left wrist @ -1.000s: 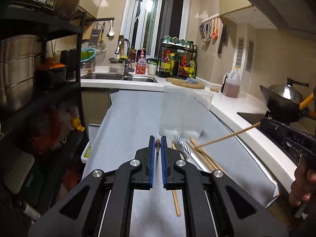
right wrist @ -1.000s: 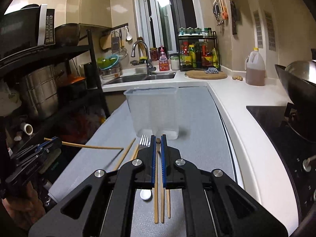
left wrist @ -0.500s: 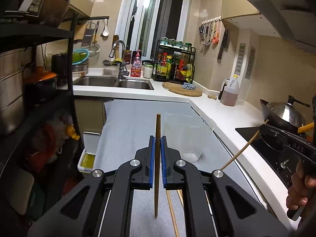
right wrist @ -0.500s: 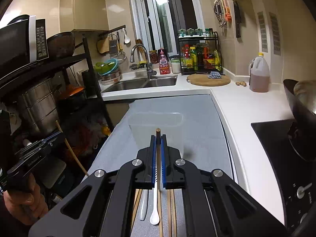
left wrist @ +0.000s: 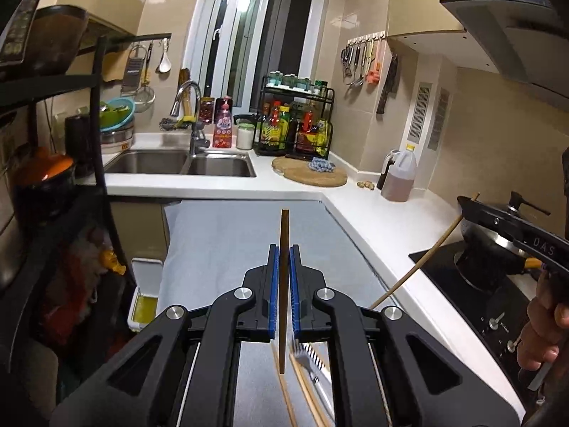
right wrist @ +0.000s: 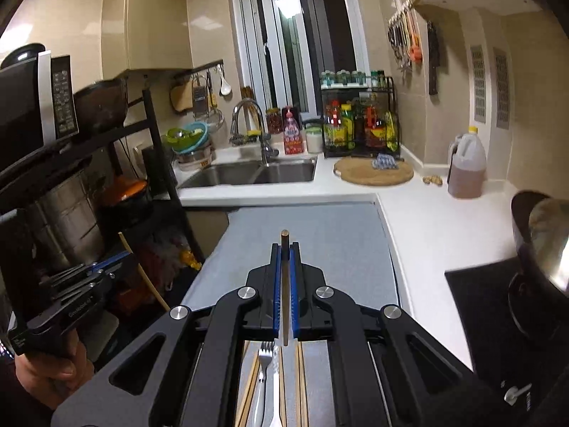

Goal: Organize utensils
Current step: 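Lift both held chopsticks upright and carry them over the clear container, then open both tools to drop the chopsticks into the clear container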

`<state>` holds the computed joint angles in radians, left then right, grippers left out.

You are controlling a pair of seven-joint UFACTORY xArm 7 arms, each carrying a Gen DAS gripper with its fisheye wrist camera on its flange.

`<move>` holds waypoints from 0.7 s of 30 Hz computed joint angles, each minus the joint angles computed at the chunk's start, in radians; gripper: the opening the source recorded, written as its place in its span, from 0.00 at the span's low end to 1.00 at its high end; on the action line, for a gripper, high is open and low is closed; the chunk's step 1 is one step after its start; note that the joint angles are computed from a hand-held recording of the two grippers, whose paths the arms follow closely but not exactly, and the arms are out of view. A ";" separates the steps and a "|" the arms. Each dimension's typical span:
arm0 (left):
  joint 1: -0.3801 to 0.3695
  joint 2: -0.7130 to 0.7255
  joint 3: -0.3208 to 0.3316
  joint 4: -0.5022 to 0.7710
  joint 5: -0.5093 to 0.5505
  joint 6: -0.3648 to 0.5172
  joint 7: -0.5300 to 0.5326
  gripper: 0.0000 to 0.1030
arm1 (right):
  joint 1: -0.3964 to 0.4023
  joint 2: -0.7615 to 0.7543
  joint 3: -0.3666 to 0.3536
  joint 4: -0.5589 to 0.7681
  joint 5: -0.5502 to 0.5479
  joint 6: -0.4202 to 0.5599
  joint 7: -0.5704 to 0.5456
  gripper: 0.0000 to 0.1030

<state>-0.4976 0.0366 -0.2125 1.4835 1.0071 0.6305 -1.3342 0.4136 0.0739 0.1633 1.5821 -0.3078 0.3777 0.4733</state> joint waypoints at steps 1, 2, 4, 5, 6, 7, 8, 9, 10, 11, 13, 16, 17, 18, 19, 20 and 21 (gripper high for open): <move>0.001 0.013 0.001 0.029 -0.008 0.001 0.021 0.06 | -0.003 0.016 0.002 0.036 0.018 0.004 -0.023 0.05; 0.001 0.030 0.004 0.067 -0.016 0.002 0.046 0.06 | -0.003 0.032 0.000 0.073 0.022 0.007 -0.036 0.05; -0.006 0.063 0.015 0.138 -0.033 0.001 0.082 0.06 | 0.000 0.057 -0.008 0.129 0.022 0.008 -0.044 0.05; -0.010 0.080 0.024 0.174 -0.039 -0.004 0.097 0.06 | 0.000 0.072 -0.012 0.155 0.030 0.006 -0.051 0.05; -0.018 0.099 0.034 0.212 -0.035 -0.005 0.107 0.06 | 0.002 0.086 -0.018 0.178 0.031 0.006 -0.051 0.05; -0.027 0.113 0.046 0.238 -0.029 -0.005 0.111 0.06 | 0.006 0.102 -0.026 0.200 0.029 0.005 -0.048 0.05; -0.035 0.132 0.058 0.270 -0.027 -0.006 0.119 0.06 | 0.007 0.117 -0.031 0.218 0.034 0.003 -0.050 0.05; -0.043 0.149 0.070 0.297 -0.031 -0.008 0.126 0.06 | 0.010 0.132 -0.034 0.236 0.041 0.003 -0.050 0.05; -0.050 0.177 0.082 0.336 -0.037 -0.010 0.137 0.06 | 0.011 0.148 -0.039 0.248 0.048 0.001 -0.051 0.05; -0.059 0.196 0.095 0.360 -0.040 -0.012 0.143 0.06 | 0.015 0.158 -0.046 0.257 0.047 0.004 -0.050 0.05; -0.072 0.245 0.123 0.407 -0.053 -0.025 0.155 0.06 | 0.015 0.188 -0.052 0.268 0.062 -0.005 -0.056 0.05; -0.087 0.306 0.156 0.458 -0.091 -0.033 0.187 0.06 | 0.019 0.223 -0.064 0.270 0.084 -0.007 -0.059 0.05; -0.089 0.329 0.162 0.476 -0.118 -0.032 0.207 0.06 | 0.018 0.234 -0.067 0.267 0.089 -0.011 -0.062 0.05; -0.088 0.356 0.166 0.489 -0.147 -0.035 0.228 0.06 | 0.018 0.242 -0.065 0.264 0.100 -0.008 -0.068 0.05; -0.093 0.370 0.173 0.498 -0.165 -0.034 0.243 0.06 | 0.015 0.254 -0.062 0.263 0.113 -0.002 -0.078 0.05; -0.095 0.391 0.177 0.503 -0.190 -0.032 0.262 0.06 | 0.017 0.262 -0.065 0.259 0.116 0.001 -0.081 0.05; -0.100 0.399 0.185 0.504 -0.206 -0.032 0.271 0.06 | 0.021 0.269 -0.067 0.255 0.117 0.002 -0.084 0.05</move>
